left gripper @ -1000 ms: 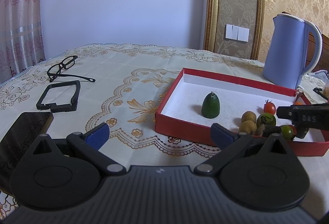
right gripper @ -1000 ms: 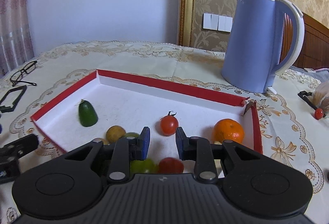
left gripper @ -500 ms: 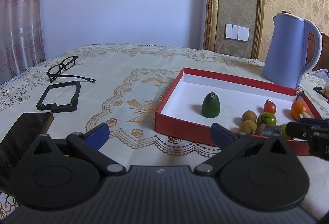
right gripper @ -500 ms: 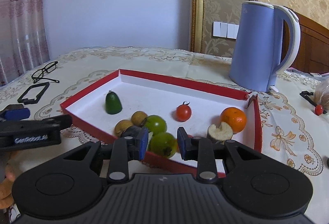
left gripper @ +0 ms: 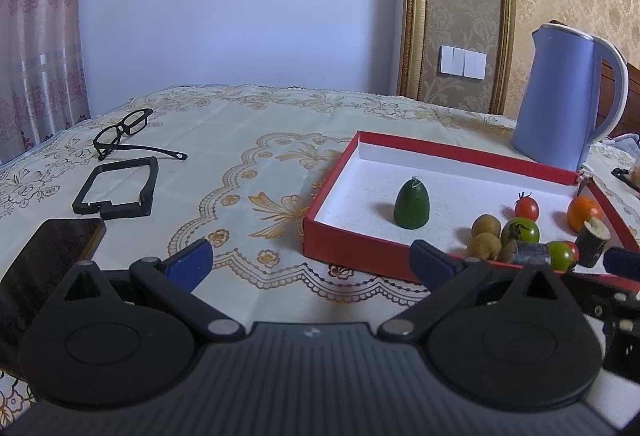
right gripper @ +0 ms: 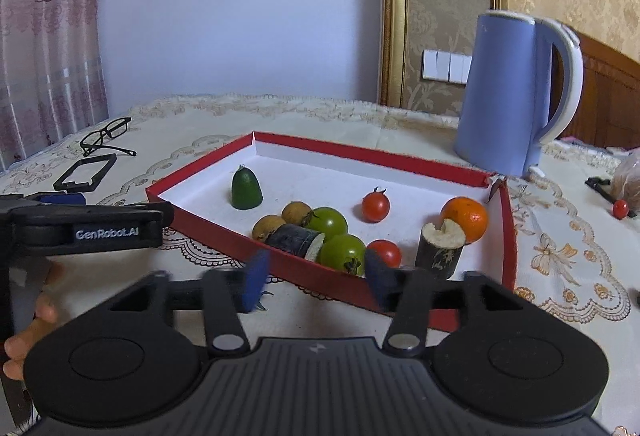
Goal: Organize fruits
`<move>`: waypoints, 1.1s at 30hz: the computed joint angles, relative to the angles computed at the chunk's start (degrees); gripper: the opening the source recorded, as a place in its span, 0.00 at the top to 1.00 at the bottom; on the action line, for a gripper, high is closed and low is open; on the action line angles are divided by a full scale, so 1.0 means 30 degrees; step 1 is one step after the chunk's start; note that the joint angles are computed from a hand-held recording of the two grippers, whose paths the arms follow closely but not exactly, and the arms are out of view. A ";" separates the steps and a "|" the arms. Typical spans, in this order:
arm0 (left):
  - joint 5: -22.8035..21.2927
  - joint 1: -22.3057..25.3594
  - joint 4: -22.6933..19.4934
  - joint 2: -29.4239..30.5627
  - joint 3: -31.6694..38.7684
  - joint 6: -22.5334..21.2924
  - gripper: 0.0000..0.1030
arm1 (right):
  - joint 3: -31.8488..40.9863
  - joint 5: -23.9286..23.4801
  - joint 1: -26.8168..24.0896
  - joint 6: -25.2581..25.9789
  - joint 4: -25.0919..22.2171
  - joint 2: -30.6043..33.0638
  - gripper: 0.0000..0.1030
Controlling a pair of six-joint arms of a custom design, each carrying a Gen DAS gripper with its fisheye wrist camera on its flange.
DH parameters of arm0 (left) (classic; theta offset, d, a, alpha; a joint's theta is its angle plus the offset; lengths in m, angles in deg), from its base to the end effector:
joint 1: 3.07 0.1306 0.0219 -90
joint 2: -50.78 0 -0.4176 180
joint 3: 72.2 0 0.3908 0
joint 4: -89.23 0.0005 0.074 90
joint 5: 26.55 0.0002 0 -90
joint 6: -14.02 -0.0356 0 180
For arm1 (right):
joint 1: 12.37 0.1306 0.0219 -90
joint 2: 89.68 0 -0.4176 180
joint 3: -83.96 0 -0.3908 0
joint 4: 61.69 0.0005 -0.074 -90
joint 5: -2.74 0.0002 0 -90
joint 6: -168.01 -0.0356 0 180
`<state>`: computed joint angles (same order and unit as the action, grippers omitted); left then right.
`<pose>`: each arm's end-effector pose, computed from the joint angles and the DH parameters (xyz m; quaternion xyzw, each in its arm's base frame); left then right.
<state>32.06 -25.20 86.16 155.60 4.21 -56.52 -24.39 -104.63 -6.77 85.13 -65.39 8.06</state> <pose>0.5268 -0.1948 0.2937 -0.1126 0.8427 0.0536 0.5237 0.5192 0.0611 0.3187 -0.1700 0.8415 0.1240 0.4975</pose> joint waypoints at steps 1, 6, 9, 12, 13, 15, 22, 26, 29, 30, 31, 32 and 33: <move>-0.0009 -0.0001 -0.0007 0.0015 0.0017 -0.0014 0.00 | -0.0097 0.0128 0.0044 0.0141 0.0064 -0.0066 0.44; -0.0031 0.0006 -0.0029 0.0025 0.0025 -0.0010 0.00 | -0.0312 0.0004 0.0074 0.0325 0.0068 -0.0202 0.44; 0.0002 0.0006 -0.0026 0.0024 0.0018 -0.0009 0.00 | -0.0450 0.0017 0.0081 0.0351 0.0093 -0.0264 0.44; 0.0016 -0.0008 -0.0046 -0.0003 -0.0010 -0.0009 0.00 | -0.0676 0.0024 0.0065 0.0422 0.0178 -0.0391 0.36; 0.0026 -0.0006 -0.0037 0.0015 0.0006 -0.0015 0.00 | -0.0782 0.0088 0.0070 0.0469 0.0268 -0.0445 0.34; 0.0015 -0.0019 -0.0047 0.0028 0.0023 -0.0045 0.00 | -0.0918 0.0116 0.0055 0.0598 0.0289 -0.0527 0.34; -0.0017 -0.0074 -0.0084 0.0000 0.0038 -0.0093 0.00 | -0.1308 0.0122 0.0015 0.1404 0.0152 -0.0843 0.21; -0.0031 -0.0107 0.0074 -0.0020 -0.0005 -0.0257 0.00 | -0.1568 0.0434 0.0141 0.2459 0.0062 -0.0996 0.15; -0.0050 -0.0128 0.0224 -0.0054 -0.0073 -0.0337 0.00 | -0.1611 0.0728 0.0267 0.3085 -0.0149 -0.0985 0.08; -0.0024 -0.0115 0.0258 -0.0055 -0.0078 -0.0341 0.00 | -0.1643 0.0838 0.0313 0.3280 -0.0147 -0.0985 0.05; -0.0015 -0.0110 0.0263 -0.0058 -0.0079 -0.0324 0.00 | -0.1694 0.1012 0.0375 0.3502 -0.0098 -0.0989 0.04; 0.0046 -0.0102 0.0118 -0.0061 -0.0044 -0.0275 0.00 | -0.1728 0.1207 0.0447 0.3709 -0.0062 -0.0990 0.04; 0.0183 -0.0077 -0.0076 -0.0062 0.0011 -0.0228 0.00 | -0.1719 0.1396 0.0499 0.3926 -0.0089 -0.0963 0.04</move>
